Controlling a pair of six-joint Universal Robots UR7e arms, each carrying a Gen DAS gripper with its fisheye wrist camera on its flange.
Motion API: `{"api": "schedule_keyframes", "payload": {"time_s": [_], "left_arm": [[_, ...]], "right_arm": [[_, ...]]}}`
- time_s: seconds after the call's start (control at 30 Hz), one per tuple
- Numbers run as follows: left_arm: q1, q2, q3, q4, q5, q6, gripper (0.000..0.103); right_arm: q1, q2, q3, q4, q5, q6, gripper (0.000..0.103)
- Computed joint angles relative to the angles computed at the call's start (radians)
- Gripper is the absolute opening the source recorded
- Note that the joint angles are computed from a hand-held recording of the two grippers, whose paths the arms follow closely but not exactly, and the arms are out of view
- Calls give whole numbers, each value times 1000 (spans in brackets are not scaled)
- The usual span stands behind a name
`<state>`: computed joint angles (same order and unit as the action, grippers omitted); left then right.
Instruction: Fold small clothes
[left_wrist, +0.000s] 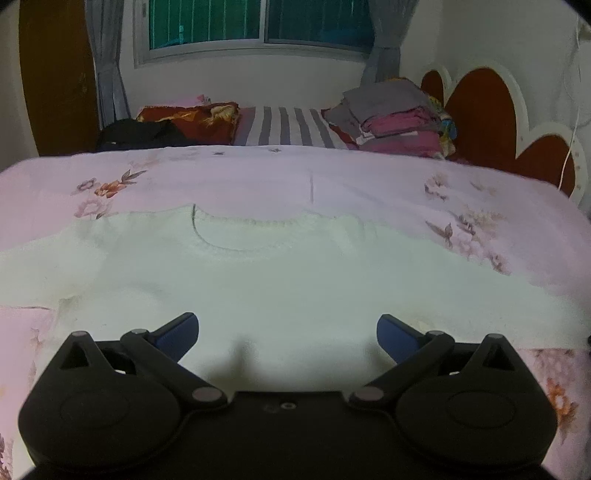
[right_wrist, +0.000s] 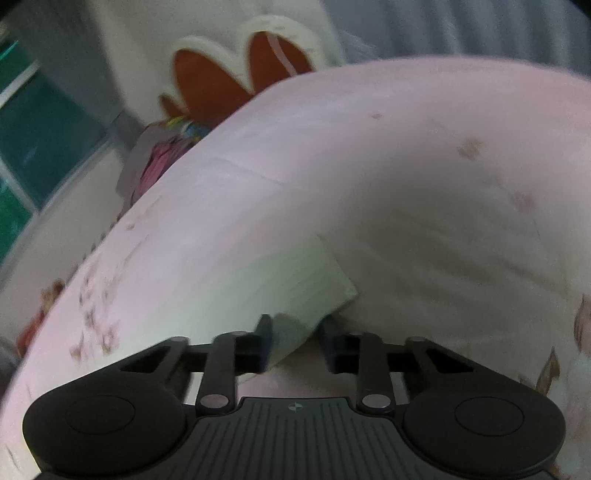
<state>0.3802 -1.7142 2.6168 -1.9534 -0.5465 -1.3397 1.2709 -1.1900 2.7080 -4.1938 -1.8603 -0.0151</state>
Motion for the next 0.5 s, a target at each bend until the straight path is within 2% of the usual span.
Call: {"api": "schedule_keyframes", "payload": {"time_s": [0.07, 0.13, 0.17, 0.2, 0.27, 0.33, 0.43, 0.5], "left_arm": [[3, -38, 5, 25, 5, -5, 103], [16, -58, -3, 76, 18, -21, 103], [26, -74, -6, 101, 23, -22, 103], [39, -85, -13, 134, 26, -28, 103], [88, -129, -8, 97, 3, 62, 103], [134, -197, 9, 66, -11, 124, 103], [149, -300, 29, 144, 24, 143, 103], [166, -368, 43, 138, 16, 198, 103]], "right_arm": [[-20, -29, 22, 15, 39, 29, 26], [-10, -30, 26, 16, 33, 11, 26], [-13, -27, 25, 6, 31, 4, 21], [-19, -21, 21, -10, 21, 9, 6], [-27, -31, 14, 0, 2, 37, 2], [55, -32, -6, 27, -96, -21, 2], [186, -2, -7, 25, -139, -95, 2], [293, 42, -16, 24, -184, -125, 2]]}}
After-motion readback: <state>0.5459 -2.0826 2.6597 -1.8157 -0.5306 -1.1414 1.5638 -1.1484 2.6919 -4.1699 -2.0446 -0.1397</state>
